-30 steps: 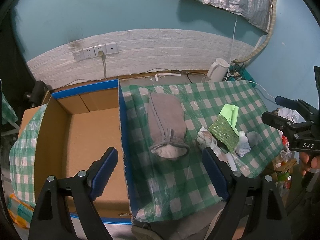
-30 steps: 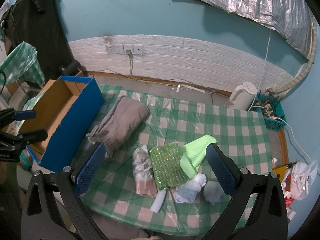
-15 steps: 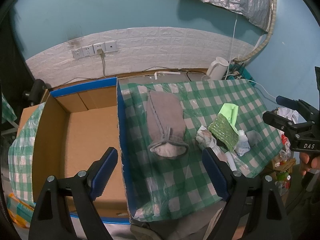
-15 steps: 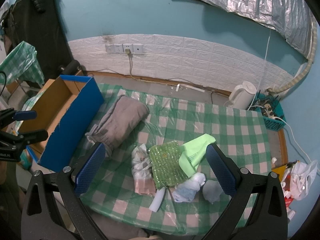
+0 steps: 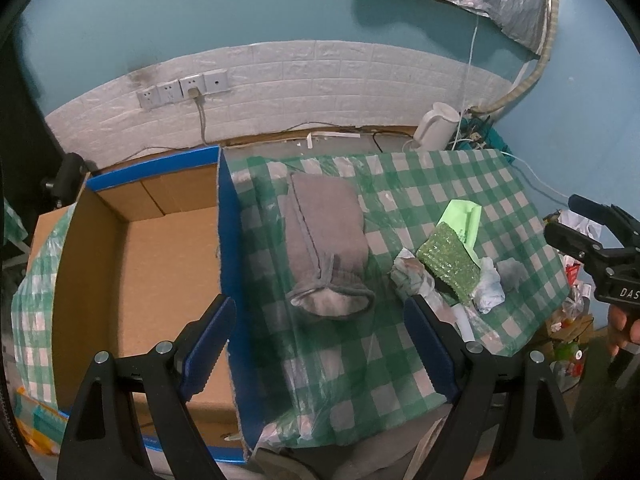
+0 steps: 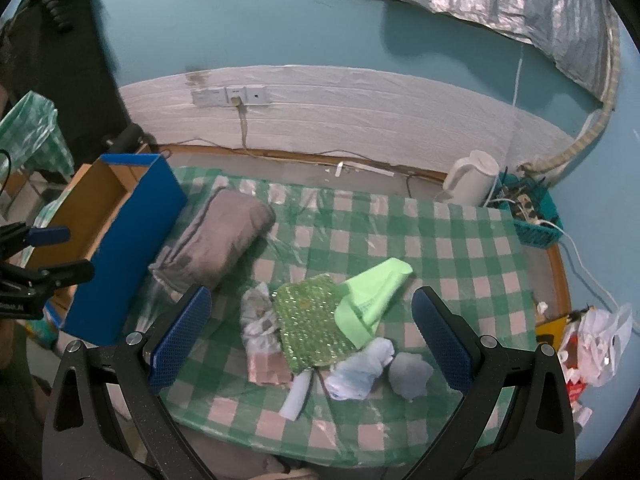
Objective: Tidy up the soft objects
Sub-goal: 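Grasp the grey towel with the left gripper while the right gripper grasps the grey sock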
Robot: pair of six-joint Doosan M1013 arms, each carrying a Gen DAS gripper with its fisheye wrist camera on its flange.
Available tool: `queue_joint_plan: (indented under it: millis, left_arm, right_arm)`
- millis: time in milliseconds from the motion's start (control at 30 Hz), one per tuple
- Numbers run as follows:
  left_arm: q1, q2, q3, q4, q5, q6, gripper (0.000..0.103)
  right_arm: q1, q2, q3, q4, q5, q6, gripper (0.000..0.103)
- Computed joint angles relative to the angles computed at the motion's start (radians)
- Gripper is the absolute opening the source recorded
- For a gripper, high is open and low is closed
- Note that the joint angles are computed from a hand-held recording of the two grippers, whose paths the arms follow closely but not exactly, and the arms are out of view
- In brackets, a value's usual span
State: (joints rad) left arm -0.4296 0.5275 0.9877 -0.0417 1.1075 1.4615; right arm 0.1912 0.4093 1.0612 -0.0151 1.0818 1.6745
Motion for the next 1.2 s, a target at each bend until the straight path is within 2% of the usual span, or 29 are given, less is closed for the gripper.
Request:
queue_joint_plan:
  millis: [600, 933, 1200]
  left_arm:
    - [-0.010, 0.109, -0.153, -0.019, 0.121, 0.006, 0.087]
    - [-0.008, 0.173, -0.231, -0.039, 0.189, 0.010, 0.087]
    - [-0.006, 0.254, -0.330, -0.063, 0.263, -0.009, 0.087]
  right_arm:
    - [-0.055, -0.009, 0.053, -0.068, 0.023, 0.135, 0.101]
    - [-0.075, 0.010, 0.064, -0.064, 0.056, 0.149, 0.101]
    - [-0.087, 0.027, 0.070, -0.056, 0.082, 0.156, 0.101]
